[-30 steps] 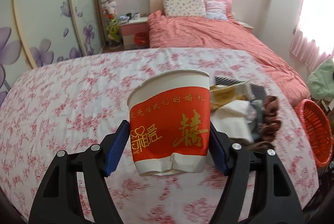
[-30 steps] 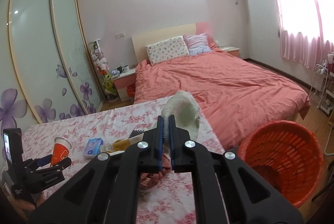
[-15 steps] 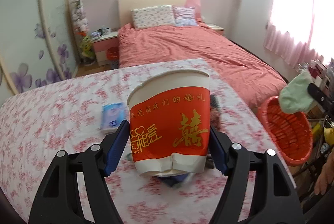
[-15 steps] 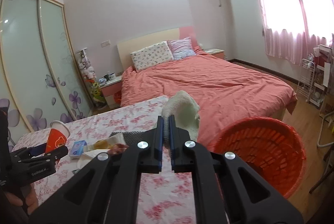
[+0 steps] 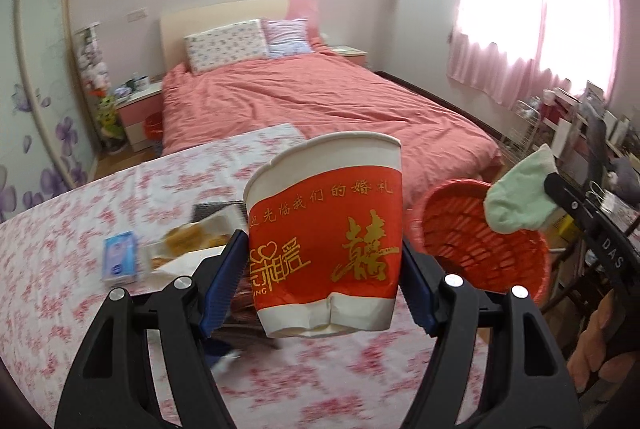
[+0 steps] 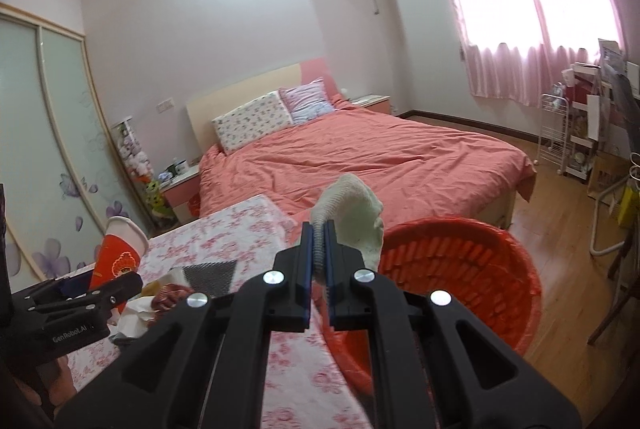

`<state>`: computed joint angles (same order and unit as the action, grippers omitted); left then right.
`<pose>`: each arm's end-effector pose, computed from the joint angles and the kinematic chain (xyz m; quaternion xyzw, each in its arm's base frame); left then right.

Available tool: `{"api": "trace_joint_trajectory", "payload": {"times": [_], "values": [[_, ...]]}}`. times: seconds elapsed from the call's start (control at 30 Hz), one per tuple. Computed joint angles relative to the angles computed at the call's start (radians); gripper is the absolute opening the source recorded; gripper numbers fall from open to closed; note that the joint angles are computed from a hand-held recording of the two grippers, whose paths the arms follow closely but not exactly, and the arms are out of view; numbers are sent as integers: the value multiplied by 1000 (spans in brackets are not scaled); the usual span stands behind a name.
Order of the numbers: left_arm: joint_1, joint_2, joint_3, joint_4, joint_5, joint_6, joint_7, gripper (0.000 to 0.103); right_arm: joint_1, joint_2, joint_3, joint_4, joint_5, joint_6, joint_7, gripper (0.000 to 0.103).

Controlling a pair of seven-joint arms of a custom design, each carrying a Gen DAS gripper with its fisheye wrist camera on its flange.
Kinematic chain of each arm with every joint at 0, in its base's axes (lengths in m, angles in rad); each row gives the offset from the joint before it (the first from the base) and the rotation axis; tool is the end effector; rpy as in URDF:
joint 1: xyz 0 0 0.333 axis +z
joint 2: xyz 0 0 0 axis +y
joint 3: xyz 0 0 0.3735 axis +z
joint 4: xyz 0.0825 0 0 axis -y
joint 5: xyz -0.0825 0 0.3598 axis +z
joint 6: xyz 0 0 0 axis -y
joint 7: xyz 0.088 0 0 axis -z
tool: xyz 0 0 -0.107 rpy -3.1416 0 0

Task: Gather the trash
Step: 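Carry the paper cup with the left gripper while the right gripper carries the green cloth to the basket, then open the left gripper over the basket while the right gripper releases the green cloth into it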

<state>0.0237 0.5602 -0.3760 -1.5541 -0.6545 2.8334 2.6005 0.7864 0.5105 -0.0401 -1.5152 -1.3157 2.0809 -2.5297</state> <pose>0.7303 -0.1625 0.4735 -0.3834 0.8165 -0.3944 0.1757 0.5607 0.4607 0.4676 -0.3379 0.7640 -0.4145 0.3611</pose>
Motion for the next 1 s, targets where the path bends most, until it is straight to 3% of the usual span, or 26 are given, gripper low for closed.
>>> {"api": "trace_joint_trajectory", "payload": {"times": [0.27,0.57,0.87,1.0], "values": [[-38,6,-31,-10,-1,-32,28,71,-25,-77,20,-141,-21,-28,109,7],[-114,43,-29,19,34,-86,31,71,-90,-139,58,-272,-39,-18,233,7],[-196,113,6,103,111,-166,-40,71,-161,-175,77,-368,-57,45,330,7],[-222,129,31,121,156,-183,-88,72,-195,-179,74,-398,-85,114,378,14]]}}
